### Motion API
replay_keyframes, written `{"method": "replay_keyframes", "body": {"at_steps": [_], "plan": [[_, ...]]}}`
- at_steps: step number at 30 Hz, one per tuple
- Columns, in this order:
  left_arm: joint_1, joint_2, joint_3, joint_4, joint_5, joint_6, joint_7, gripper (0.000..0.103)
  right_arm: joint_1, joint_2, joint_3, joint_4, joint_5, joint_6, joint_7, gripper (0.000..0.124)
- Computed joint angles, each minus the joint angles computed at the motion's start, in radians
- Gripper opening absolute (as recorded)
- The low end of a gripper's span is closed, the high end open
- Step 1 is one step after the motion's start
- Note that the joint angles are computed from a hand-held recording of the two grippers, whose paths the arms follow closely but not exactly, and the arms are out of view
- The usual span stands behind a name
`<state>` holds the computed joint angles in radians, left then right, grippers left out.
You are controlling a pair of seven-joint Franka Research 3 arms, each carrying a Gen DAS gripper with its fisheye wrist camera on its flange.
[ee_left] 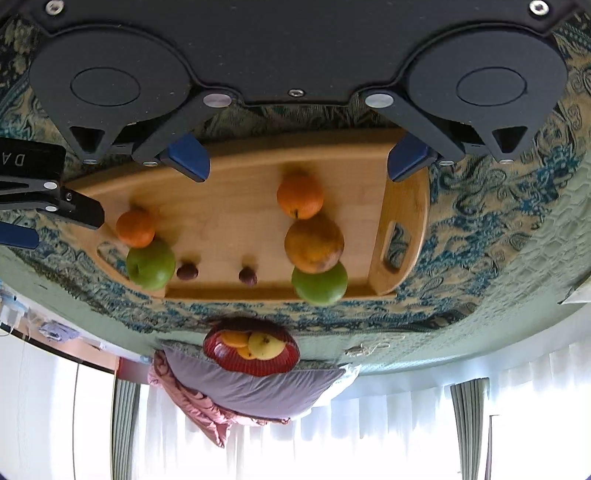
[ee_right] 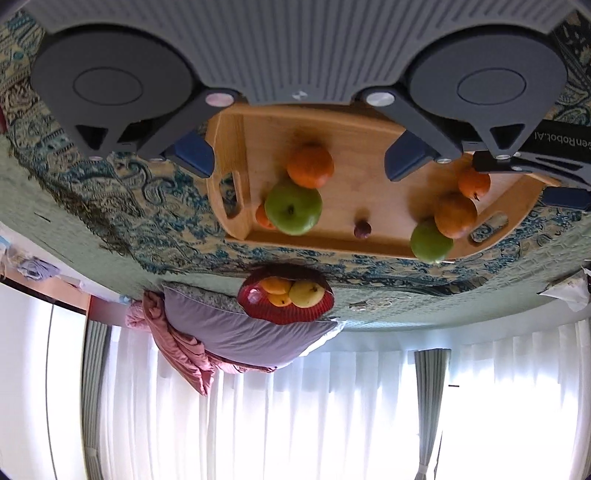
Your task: Organize fruits
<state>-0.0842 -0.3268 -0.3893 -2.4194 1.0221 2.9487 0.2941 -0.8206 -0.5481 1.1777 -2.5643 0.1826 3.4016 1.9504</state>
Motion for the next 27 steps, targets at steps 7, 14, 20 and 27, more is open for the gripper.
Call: {"method": "replay_keyframes", "body": {"at_steps": [7,14,20,27], "plan": [[0.010,0.015,-0.013,-0.008,0.040,-0.012,-0.058,0.103,-0.029,-0.052,0.044,-0.038,0.011,0.007,0.036,0.103],[-0.017,0.026,-0.007,-0.002,0.140,-0.059,-0.120,0.103,-0.053,-0.059,0.071,-0.053,-0.007,0.004,0.084,0.103],[-0.050,0.023,0.019,-0.025,0.111,-0.062,-0.126,0.103,-0.065,-0.054,0.086,-0.059,-0.030,0.014,0.104,0.103],[-0.056,0.032,0.020,-0.027,0.100,-0.082,-0.128,0.103,-0.058,-0.028,0.083,-0.059,-0.058,0.006,0.090,0.103]]}}
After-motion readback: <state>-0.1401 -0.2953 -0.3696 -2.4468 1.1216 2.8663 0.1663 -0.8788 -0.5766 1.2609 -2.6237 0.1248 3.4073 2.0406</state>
